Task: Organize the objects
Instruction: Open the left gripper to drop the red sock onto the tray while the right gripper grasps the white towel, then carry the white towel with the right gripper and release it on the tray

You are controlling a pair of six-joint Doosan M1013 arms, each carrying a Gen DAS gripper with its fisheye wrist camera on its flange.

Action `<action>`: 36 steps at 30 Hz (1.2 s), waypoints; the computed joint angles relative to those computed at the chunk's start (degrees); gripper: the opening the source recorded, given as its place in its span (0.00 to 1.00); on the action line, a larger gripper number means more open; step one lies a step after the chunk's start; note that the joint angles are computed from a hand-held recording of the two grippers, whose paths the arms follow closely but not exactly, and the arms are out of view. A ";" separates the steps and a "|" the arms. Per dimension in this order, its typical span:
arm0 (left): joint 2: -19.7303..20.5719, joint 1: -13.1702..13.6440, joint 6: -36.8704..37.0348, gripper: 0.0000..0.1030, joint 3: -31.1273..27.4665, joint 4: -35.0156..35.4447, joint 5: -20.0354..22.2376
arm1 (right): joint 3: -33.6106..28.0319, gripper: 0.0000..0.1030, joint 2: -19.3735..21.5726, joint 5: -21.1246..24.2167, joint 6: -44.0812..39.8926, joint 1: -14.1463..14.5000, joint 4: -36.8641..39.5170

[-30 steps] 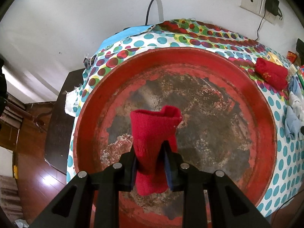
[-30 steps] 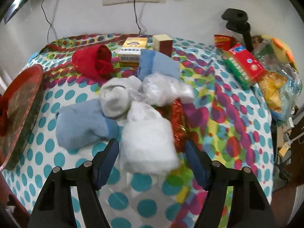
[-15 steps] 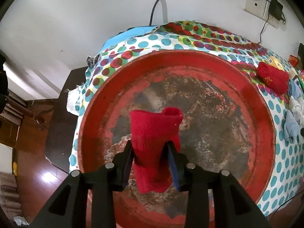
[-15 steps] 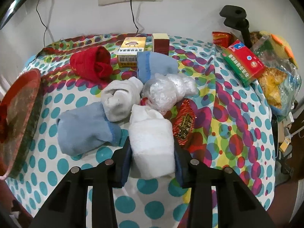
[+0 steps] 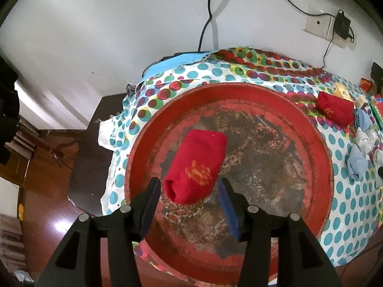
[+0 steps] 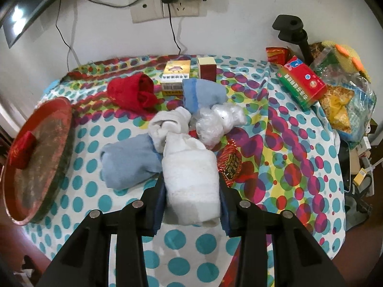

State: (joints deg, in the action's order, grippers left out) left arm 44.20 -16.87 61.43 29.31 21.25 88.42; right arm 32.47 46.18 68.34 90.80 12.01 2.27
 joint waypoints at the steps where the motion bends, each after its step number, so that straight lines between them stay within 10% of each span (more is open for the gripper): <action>1: -0.31 -0.06 -0.19 0.50 0.46 -0.09 -0.31 | 0.17 0.35 -0.20 -0.18 -0.28 -0.01 0.41; 19: -4.15 -1.27 -2.46 0.50 7.15 -2.09 -2.71 | -6.94 0.35 1.22 4.31 -2.24 -0.82 11.76; 36: -10.20 -1.43 -8.53 0.50 17.05 -0.20 -6.13 | -13.82 0.35 5.16 9.53 -9.83 4.51 16.20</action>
State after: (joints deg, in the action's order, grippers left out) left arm 34.00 -18.29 52.90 46.36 21.05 82.29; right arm 18.66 51.33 77.88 80.97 16.52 18.47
